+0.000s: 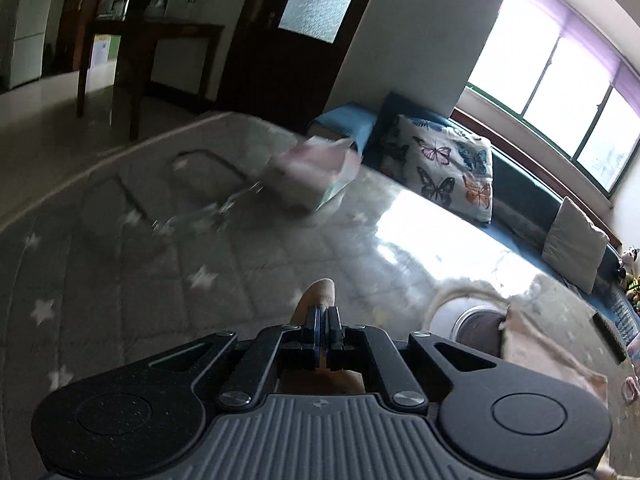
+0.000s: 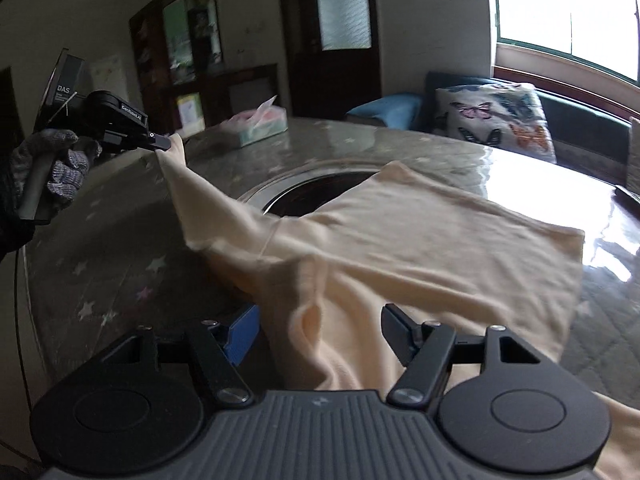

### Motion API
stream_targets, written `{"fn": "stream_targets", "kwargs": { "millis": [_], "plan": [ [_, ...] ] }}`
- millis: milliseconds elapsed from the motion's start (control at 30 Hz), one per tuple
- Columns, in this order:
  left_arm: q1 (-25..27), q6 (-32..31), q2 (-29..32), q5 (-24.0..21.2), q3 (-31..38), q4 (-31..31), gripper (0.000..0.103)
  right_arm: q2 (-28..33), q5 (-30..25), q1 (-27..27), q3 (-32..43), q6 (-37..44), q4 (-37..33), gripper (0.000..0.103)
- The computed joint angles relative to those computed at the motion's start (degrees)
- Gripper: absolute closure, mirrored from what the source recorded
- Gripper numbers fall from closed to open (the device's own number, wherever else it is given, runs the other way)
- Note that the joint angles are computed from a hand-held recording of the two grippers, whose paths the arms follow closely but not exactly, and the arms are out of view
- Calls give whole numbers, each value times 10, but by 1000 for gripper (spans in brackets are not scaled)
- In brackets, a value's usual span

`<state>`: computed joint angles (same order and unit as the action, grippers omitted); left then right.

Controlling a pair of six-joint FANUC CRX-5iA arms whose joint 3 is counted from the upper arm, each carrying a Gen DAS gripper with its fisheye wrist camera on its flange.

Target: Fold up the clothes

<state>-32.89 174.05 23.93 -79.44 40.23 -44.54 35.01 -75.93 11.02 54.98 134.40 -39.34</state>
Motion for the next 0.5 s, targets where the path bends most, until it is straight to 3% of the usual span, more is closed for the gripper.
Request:
{"fn": "stream_targets", "kwargs": {
  "millis": [100,267,300,433,500],
  "plan": [
    [-2,20,-16,10,-33,5,100,-9,6,15,-16,22,11,36],
    [5,29,-27,26,-57,12,100,-27,10,35,-49,67,31,47],
    [6,27,-27,29,-58,12,100,-34,19,39,-63,82,33,52],
    [4,24,-29,30,-55,1,100,-52,39,51,-95,96,52,93],
    [-1,24,-33,32,-57,-9,100,-59,41,48,-103,108,50,95]
  ]
}}
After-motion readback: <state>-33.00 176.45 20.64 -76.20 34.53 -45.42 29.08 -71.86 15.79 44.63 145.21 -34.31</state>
